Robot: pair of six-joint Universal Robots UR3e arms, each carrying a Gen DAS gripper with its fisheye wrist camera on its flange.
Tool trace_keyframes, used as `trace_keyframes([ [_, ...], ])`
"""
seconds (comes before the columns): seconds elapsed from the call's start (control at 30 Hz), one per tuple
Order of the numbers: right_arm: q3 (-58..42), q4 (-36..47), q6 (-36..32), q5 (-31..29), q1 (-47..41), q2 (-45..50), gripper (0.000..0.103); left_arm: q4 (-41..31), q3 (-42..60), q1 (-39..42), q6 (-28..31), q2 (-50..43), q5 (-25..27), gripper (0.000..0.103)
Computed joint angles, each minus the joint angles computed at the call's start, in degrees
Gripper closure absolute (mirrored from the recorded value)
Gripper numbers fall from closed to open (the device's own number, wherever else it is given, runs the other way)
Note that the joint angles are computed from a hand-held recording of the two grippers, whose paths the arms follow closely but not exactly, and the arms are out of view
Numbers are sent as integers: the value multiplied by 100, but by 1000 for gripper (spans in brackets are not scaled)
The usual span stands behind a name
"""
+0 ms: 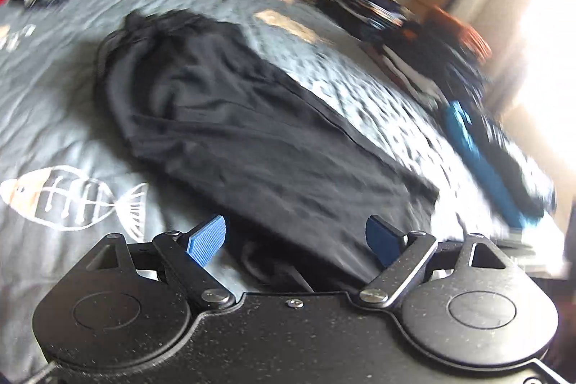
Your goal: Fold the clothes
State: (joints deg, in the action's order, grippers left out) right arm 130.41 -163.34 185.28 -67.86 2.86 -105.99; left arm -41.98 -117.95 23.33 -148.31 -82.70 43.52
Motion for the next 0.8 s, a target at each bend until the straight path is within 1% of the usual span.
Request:
trace_keyframes([
  [0.07,141,-181,302,-51,-174,-113,70,46,-332,-240,508,351,8,18],
  [0.17,378,-457,650,24,-460,-297,70,121,-914,-491,1309,883,-158,19],
  [0.23,503,-567,781,92,-616,-411,69,191,-1232,-727,1898,1141,-198,19],
  [0.27,555,-594,815,139,-683,-467,67,345,-1405,-882,2155,1241,-155,19],
  [0.33,613,-582,813,213,-759,-537,65,1053,-1764,-1266,2415,1228,76,19],
  [0.4,611,-497,768,230,-758,-586,64,2004,-1930,-1712,2329,791,505,19],
  [0.43,601,-451,740,239,-746,-602,64,2454,-1980,-1936,2289,540,736,24],
  [0.47,594,-425,705,269,-744,-605,63,2673,-1969,-2053,2274,337,890,28],
  [0.5,592,-371,655,319,-759,-639,63,2617,-1911,-2037,2269,241,862,40],
  [0.53,600,-280,601,381,-784,-718,63,2506,-1842,-1998,2264,165,794,59],
  [0.57,602,-178,544,448,-814,-797,63,2389,-1771,-1958,2261,91,727,69],
  [0.6,589,-8,441,556,-874,-896,63,2283,-1694,-1891,2188,71,633,77],
  [0.73,438,1183,-372,1239,-1309,-1453,62,1737,-1305,-1548,1750,87,104,81],
  [0.8,319,2459,-1257,1781,-1712,-2048,62,1476,-1073,-1380,1484,56,-164,83],
])
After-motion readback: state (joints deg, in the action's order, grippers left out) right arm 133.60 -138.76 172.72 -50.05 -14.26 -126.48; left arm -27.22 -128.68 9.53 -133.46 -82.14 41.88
